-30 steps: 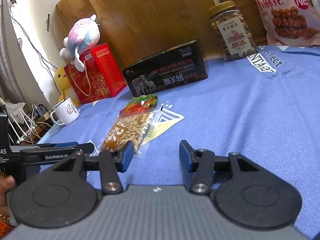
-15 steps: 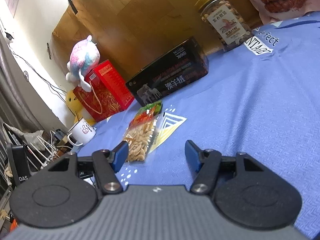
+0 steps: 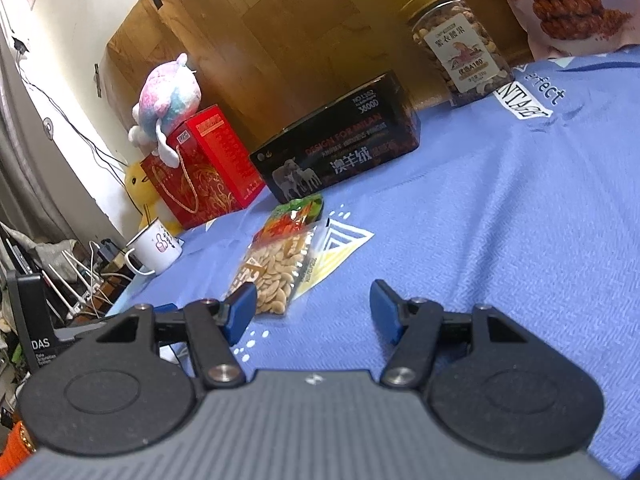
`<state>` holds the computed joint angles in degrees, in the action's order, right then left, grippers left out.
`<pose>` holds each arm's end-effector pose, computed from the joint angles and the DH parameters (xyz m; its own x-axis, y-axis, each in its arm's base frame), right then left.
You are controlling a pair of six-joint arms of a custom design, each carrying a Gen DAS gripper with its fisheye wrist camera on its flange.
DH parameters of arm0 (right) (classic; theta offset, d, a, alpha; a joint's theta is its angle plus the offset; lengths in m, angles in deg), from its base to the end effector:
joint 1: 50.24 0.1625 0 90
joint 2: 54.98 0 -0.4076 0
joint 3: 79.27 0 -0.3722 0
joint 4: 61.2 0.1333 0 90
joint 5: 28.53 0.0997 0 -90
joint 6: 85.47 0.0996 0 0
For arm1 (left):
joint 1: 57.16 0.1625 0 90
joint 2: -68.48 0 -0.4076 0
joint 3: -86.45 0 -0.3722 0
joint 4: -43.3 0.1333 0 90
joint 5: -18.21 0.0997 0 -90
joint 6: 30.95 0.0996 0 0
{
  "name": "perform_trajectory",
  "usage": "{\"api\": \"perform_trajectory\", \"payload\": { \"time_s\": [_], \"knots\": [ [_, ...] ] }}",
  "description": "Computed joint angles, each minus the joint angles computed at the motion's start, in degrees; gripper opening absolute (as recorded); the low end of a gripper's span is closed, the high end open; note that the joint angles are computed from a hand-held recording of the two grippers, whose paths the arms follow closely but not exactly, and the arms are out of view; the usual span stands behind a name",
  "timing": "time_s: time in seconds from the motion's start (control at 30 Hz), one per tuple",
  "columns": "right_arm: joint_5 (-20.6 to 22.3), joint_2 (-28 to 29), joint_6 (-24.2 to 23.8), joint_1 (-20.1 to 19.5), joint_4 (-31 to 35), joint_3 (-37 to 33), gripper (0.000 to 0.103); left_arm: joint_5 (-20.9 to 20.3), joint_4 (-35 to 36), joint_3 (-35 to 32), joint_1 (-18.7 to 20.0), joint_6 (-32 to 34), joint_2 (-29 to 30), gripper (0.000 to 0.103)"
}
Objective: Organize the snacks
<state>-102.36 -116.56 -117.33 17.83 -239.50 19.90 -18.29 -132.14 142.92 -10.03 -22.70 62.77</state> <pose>-0.0844 -0.6409 0.3105 -0.9499 -0.1752 0.2587 -0.3119 0.5827 -0.7504 -0.3584 -0.6998 -0.0772 -0.6591 0.1552 -0.7359 0.6609 0.5865 -0.4682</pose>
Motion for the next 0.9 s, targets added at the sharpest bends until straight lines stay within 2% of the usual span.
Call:
{"api": "perform_trajectory", "payload": {
  "time_s": [0.23, 0.27, 0.33, 0.37, 0.9],
  "knots": [
    [-0.55, 0.06, -0.99, 0.14, 0.60, -0.37, 0.065, 0.11, -0.24, 0.22, -0.03, 0.01, -0.02, 0.076],
    [-0.60, 0.06, -1.07, 0.16, 0.70, -0.42, 0.065, 0.03, -0.18, 0.31, 0.02, -0.09, -0.13, 0.079],
    [-0.68, 0.05, -1.31, 0.18, 1.06, -0.58, 0.065, 0.01, 1.79, 0.25, 0.19, -1.91, -0.51, 0.100],
    [-0.79, 0.05, -1.41, 0.20, 1.13, -0.60, 0.065, -0.32, 4.08, 0.37, 0.54, -4.79, -1.10, 0.103],
    [-2.27, 0.19, -2.96, 0.75, -0.02, -0.17, 0.065, -2.56, 4.92, 3.40, 0.55, -3.67, -3.16, 0.103]
  ]
}}
